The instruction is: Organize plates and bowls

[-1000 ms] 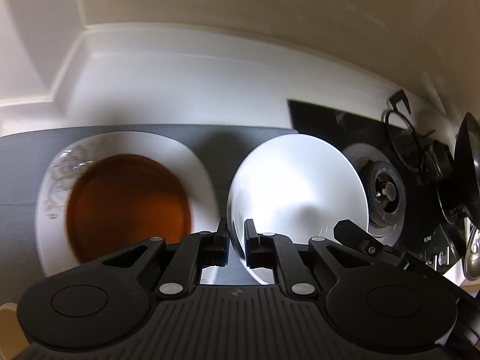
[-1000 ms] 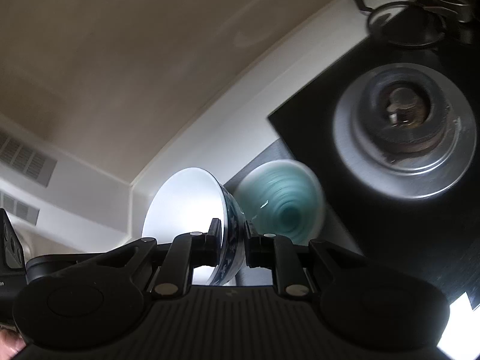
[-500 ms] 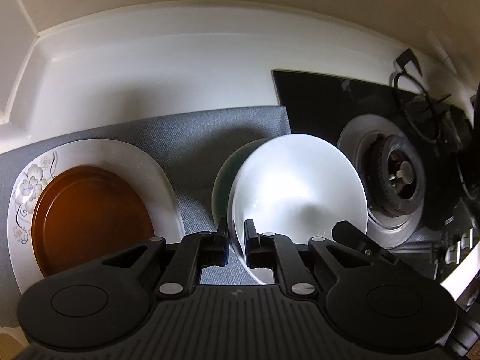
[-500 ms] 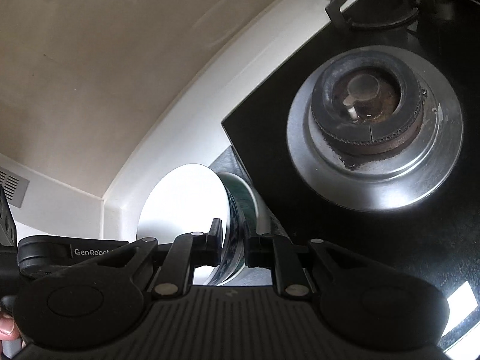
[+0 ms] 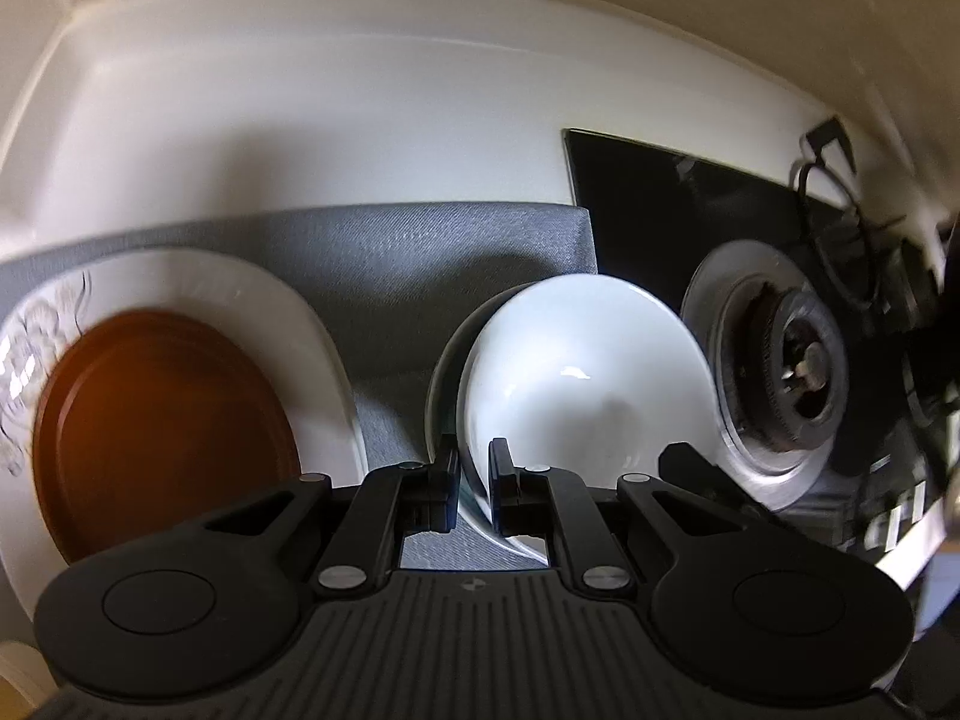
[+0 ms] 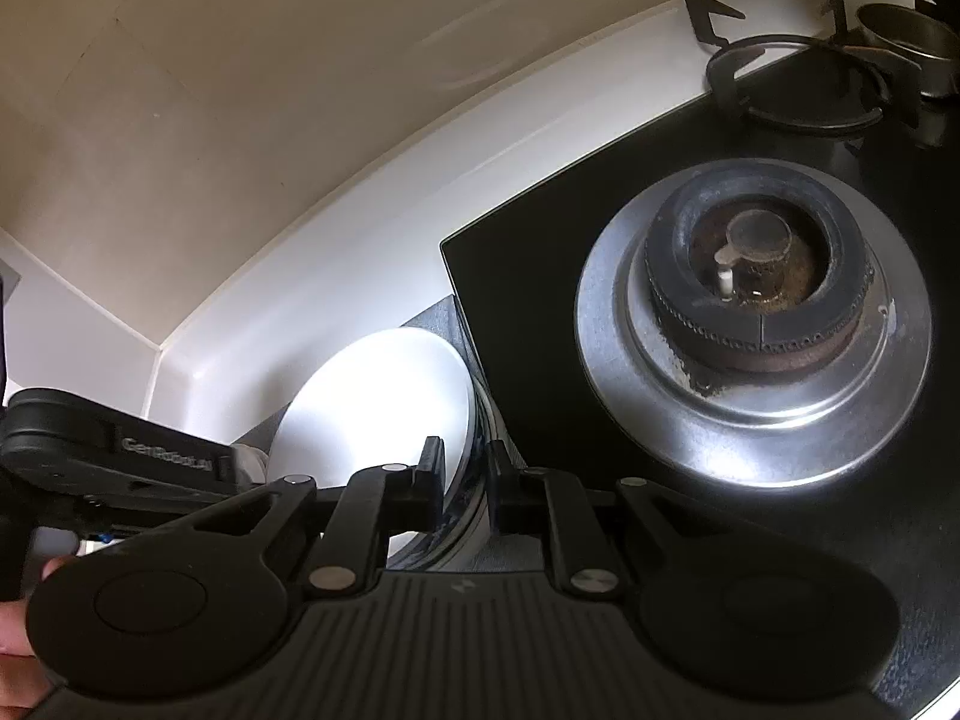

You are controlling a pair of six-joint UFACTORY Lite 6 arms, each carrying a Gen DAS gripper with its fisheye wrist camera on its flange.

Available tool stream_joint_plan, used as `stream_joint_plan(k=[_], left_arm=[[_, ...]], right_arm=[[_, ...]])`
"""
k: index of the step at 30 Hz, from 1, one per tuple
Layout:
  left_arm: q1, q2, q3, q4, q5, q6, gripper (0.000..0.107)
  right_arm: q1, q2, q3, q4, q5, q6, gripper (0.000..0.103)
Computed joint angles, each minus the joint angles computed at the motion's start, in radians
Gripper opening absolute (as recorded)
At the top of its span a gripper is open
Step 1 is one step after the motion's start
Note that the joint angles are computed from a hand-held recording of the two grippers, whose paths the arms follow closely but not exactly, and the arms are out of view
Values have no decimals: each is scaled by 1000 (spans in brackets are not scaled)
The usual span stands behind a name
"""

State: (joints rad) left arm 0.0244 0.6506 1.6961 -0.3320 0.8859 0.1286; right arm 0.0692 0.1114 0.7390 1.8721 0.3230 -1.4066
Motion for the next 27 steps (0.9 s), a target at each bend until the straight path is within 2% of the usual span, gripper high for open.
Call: stream_joint_plan(k=[3,5,9,13,18,21,23,25,27], left_arm=[[73,17,3,-117,58,53,10],[105,22,4,-152,87,64,11],[115,13,8,-136,97,65,12],[102,-10,11,-96,65,51,12],[85,-35,-17,-47,22,25,18],[54,-30,-16,-4,-2,7,20],[45,8,20,-9,13,5,20],[38,59,66,-15,32,-11,20],[29,105,104,-6,38,-40,21]], right_arm=[[2,6,9,-1,-4,-6,12],[-16,23,16,-2,30,3,11],[-41,36,1,57,81,-55,7],[-19,26,2,56,54,-47,8],[-154,62,-11,-35,238,74,13],[-194,52,-29,-61,275,98,23],[-211,70,-28,-73,316,114,46],[-223,111,-21,-57,386,92,53],[-217,141,-18,-24,408,74,61]])
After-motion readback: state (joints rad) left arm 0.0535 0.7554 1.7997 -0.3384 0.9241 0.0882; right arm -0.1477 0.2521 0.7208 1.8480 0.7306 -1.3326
